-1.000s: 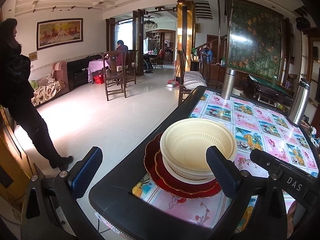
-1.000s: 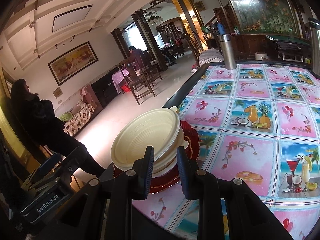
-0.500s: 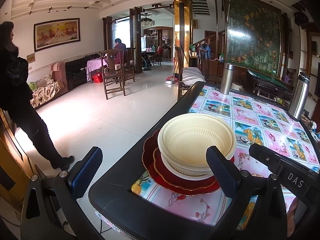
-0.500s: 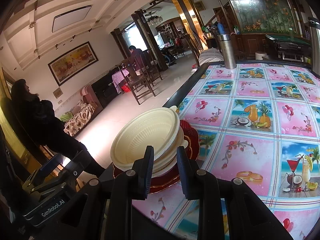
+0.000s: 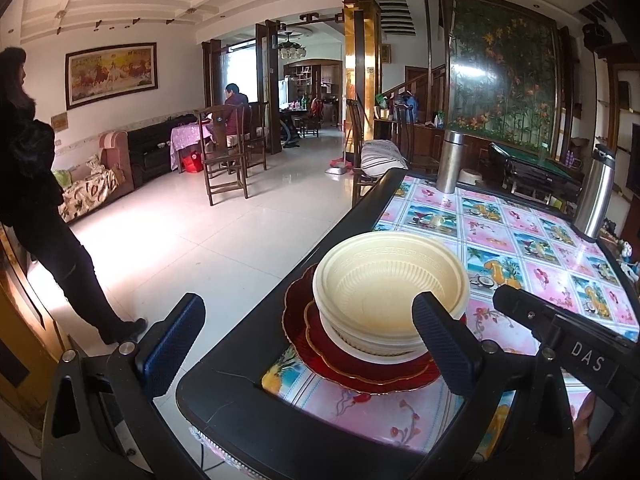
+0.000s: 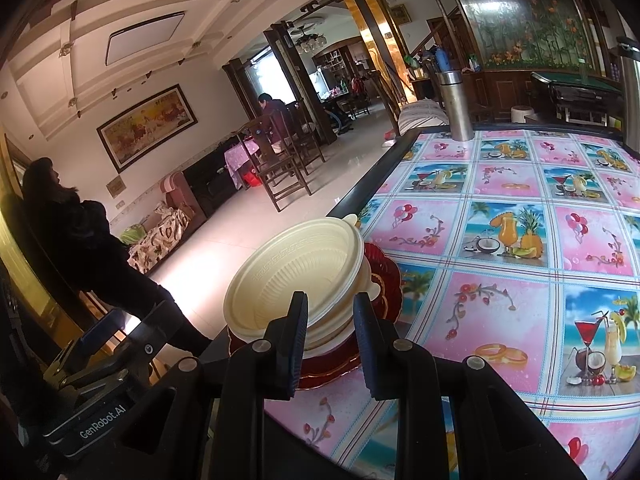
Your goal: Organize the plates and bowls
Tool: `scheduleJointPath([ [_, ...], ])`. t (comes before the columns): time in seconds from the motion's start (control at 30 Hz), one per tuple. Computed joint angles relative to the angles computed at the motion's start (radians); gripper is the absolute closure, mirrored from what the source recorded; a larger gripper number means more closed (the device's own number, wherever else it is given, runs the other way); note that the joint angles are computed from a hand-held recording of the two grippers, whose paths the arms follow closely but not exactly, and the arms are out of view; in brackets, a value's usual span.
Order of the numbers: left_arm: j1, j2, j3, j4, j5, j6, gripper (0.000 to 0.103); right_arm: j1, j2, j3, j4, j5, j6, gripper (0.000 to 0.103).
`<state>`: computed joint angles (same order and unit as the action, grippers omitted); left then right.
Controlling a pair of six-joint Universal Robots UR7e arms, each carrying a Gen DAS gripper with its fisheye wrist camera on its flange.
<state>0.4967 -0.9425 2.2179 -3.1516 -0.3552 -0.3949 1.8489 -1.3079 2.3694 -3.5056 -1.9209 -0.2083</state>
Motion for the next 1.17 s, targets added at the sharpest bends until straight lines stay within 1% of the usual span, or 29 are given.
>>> scheduleJointPath([
  [0.07, 0.005, -0.004, -0.002, 0.006, -0.01, -0.005, 0.0, 0.007, 0.004, -0.003, -0.006, -0.008, 0.0, 0.077],
  [0.13, 0.011, -0.017, -0.006, 0.053, -0.018, -0.039, 0.0, 0.009, 0.006, -0.008, -0.005, -0.012, 0.001, 0.077],
  [0.27, 0.013, -0.025, -0.009, 0.114, -0.002, -0.088, 0.0, 0.019, 0.011, -0.019, 0.0, -0.02, -0.001, 0.077],
  [0.4, 0.019, -0.041, -0.01, 0.155, -0.021, -0.116, 0.0, 0.028, 0.026, -0.029, 0.004, -0.034, -0.005, 0.077],
  [0.63, 0.025, -0.05, -0.006, 0.138, -0.041, -0.103, 0.0, 0.032, 0.04, -0.036, 0.004, -0.037, -0.009, 0.076],
  [0.8, 0.039, -0.067, -0.005, 0.114, -0.096, -0.082, 0.0, 0.032, 0.041, -0.035, 0.002, -0.038, -0.012, 0.077],
  [0.97, 0.037, -0.062, 0.004, 0.058, -0.109, -0.027, 0.0, 0.036, 0.045, -0.036, 0.004, -0.042, -0.007, 0.076],
  [1.07, 0.038, -0.061, 0.008, 0.034, -0.131, -0.001, 0.0, 0.038, 0.049, -0.037, -0.002, -0.047, -0.009, 0.076],
  [1.17, 0.036, -0.052, 0.004, 0.056, -0.102, -0.016, 0.0, 0.041, 0.055, -0.037, -0.011, -0.052, -0.009, 0.076],
])
